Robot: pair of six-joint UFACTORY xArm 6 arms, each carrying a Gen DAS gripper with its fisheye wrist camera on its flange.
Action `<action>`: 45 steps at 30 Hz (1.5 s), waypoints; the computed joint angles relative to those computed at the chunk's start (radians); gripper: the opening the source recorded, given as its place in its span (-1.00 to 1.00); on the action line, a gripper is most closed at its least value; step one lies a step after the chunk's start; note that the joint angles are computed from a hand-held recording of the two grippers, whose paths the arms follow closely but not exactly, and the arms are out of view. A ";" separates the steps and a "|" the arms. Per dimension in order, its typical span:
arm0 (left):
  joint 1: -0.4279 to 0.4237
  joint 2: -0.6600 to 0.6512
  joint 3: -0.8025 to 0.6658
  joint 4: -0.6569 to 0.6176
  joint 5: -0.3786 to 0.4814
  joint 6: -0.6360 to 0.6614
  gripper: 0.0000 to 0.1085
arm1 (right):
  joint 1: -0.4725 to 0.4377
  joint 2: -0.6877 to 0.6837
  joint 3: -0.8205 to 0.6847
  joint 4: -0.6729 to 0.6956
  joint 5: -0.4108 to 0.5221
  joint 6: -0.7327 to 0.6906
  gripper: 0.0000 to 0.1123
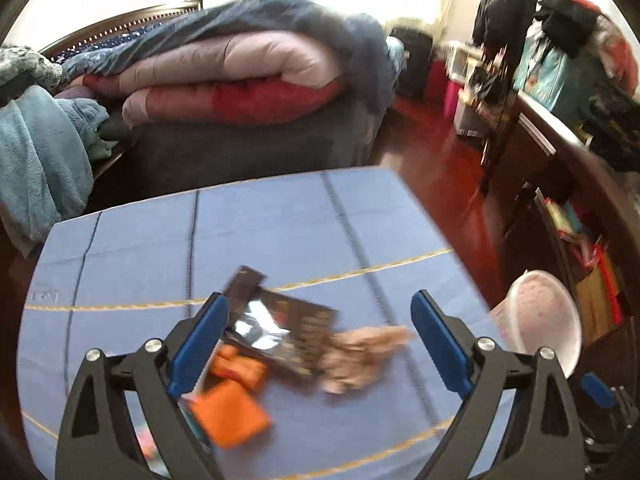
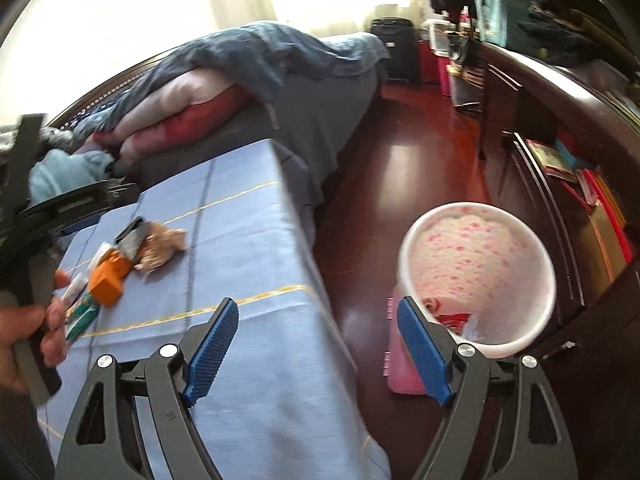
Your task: Collect trash
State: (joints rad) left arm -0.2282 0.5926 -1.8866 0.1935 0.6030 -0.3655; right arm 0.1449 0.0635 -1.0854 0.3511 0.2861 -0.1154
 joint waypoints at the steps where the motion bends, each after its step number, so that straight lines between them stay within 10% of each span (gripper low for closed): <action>1: 0.012 0.032 -0.050 -0.033 0.034 0.063 0.73 | 0.005 -0.001 0.000 0.002 0.001 -0.005 0.45; 10: 0.058 0.292 -0.443 -0.137 0.322 0.368 0.84 | 0.052 0.025 -0.039 -0.016 0.015 -0.004 0.45; 24: 0.084 0.263 -0.367 -0.241 0.236 0.553 0.83 | 0.107 0.062 -0.095 -0.036 0.030 -0.004 0.45; 34: 0.104 0.319 -0.459 -0.357 0.337 0.696 0.83 | 0.119 0.073 -0.111 -0.028 0.049 0.000 0.45; 45: 0.102 0.218 -0.271 -0.407 0.211 0.728 0.59 | 0.136 0.090 -0.128 -0.052 0.051 0.019 0.45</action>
